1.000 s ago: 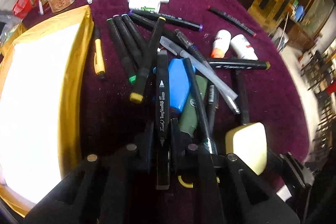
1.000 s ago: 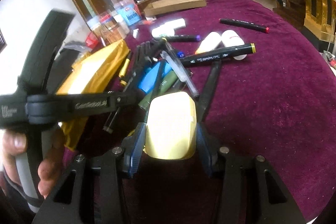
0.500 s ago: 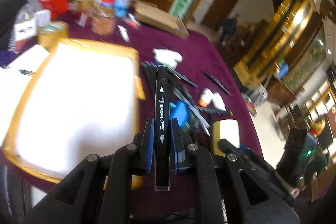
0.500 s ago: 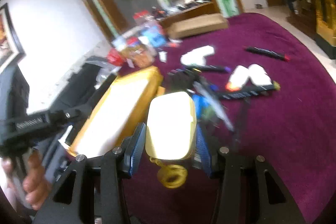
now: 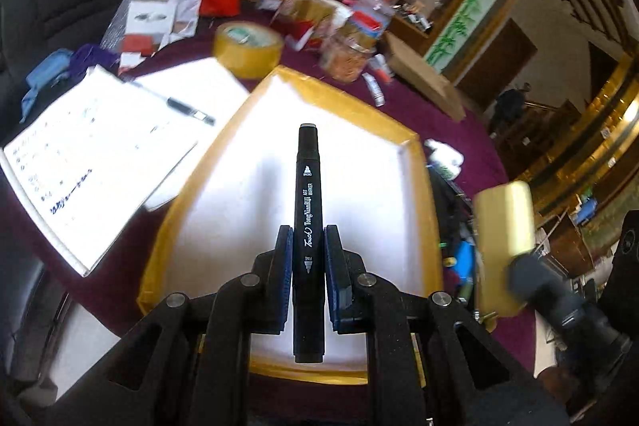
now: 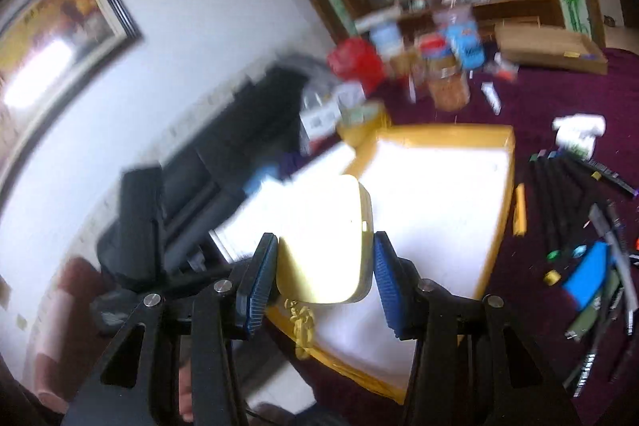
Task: Organize rigid objects
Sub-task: 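Carry both items into the white tray and open both tools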
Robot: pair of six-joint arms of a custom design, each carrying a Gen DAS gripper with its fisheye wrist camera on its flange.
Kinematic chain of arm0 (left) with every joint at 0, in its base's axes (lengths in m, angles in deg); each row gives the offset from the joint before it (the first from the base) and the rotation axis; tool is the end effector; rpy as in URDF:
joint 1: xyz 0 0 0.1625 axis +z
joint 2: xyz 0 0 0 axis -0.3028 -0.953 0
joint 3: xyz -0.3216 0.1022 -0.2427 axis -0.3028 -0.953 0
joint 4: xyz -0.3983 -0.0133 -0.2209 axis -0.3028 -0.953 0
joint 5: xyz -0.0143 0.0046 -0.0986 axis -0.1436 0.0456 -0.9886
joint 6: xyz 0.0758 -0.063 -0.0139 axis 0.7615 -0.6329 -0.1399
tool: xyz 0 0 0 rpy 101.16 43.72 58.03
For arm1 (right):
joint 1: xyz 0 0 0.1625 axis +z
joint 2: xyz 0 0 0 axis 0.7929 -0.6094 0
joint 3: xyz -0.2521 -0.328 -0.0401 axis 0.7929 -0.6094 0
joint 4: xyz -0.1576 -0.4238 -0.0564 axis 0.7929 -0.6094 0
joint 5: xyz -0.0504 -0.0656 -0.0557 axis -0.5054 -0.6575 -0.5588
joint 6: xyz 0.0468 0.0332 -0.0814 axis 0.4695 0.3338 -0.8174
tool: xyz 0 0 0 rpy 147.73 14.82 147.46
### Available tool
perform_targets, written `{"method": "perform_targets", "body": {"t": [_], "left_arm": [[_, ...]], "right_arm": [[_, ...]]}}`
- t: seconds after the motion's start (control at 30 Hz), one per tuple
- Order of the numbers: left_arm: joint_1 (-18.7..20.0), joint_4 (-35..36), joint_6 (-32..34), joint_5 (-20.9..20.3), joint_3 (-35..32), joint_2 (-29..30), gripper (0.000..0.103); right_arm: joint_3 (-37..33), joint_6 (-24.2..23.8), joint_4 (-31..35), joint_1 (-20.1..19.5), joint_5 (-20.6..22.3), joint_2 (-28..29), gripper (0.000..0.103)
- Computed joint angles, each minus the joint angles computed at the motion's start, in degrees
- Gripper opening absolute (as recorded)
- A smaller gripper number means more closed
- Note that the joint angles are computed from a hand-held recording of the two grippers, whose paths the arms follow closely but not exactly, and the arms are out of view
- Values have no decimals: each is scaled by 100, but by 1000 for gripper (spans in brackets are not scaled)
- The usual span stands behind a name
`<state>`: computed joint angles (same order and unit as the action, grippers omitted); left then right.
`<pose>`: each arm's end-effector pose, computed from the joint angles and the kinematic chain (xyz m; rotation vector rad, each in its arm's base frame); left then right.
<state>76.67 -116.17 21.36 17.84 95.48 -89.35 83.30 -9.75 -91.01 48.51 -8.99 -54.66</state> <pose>-0.2019 -0.7192 0.2182 0.0166 2.5608 -0.9837 0.2766 -0.7198 0.1800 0.8603 -2.8866 0.7604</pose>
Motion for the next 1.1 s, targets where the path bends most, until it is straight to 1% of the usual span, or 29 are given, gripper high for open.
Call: {"method": "perform_targets", "body": {"t": [0.03,0.07,0.17,0.23,0.3,0.37,0.43,0.53,0.6,0.67,0.7,0.77,0.8,0.83,0.9,0.93,0.97,1.0,1.1], "left_arm": [[34,83,-65,1,5,-3,12],[69,138,-80,13,-8,17,12],[153,251,-127,8,-45,84,12],[176,359,-150,-29,-90,132,12],[179,574,-202,82,-182,223,12],[193,799,-197,107,-267,293,12],[200,966,-214,228,-301,343,12],[192,1155,-220,313,-352,390,12],[155,1227,-229,478,-381,429,12],[147,1262,-206,531,-407,450,13],[147,1229,-148,530,-403,452,14],[191,1191,-74,323,-410,415,23],[218,1196,-61,184,-416,387,36],[225,1212,-93,141,-415,364,47],[190,955,-47,109,-279,277,48],[157,894,-15,140,-232,247,51],[95,780,27,246,-148,205,51],[42,668,70,327,-91,188,51],[-223,228,431,634,133,163,52]], "right_arm": [[-82,-34,119,21,-122,106,43],[-128,-75,123,42,-370,216,43],[-188,-301,-136,83,-1007,445,43],[-297,-355,-89,95,-1292,591,43],[-356,-395,1,93,-1461,647,43],[-462,-508,-28,148,-1837,777,44],[-484,-670,-166,201,-2261,876,44],[-617,-777,45,225,-2582,996,44],[-626,-898,-4,256,-2729,1024,44],[-687,-956,48,270,-2852,1080,45],[-712,-1001,68,279,-2929,1108,47],[-706,-1185,3,295,-3028,1143,49],[-663,-1239,-89,293,-3011,1121,49],[-594,-1259,-198,283,-2914,1067,49],[-338,-1194,-447,229,-2517,834,49],[-208,-1169,-557,189,-2278,710,50],[-11,-1099,-668,119,-1973,516,53],[129,-1030,-740,71,-1792,383,56],[652,-785,-889,-150,-1179,-115,61]]}}
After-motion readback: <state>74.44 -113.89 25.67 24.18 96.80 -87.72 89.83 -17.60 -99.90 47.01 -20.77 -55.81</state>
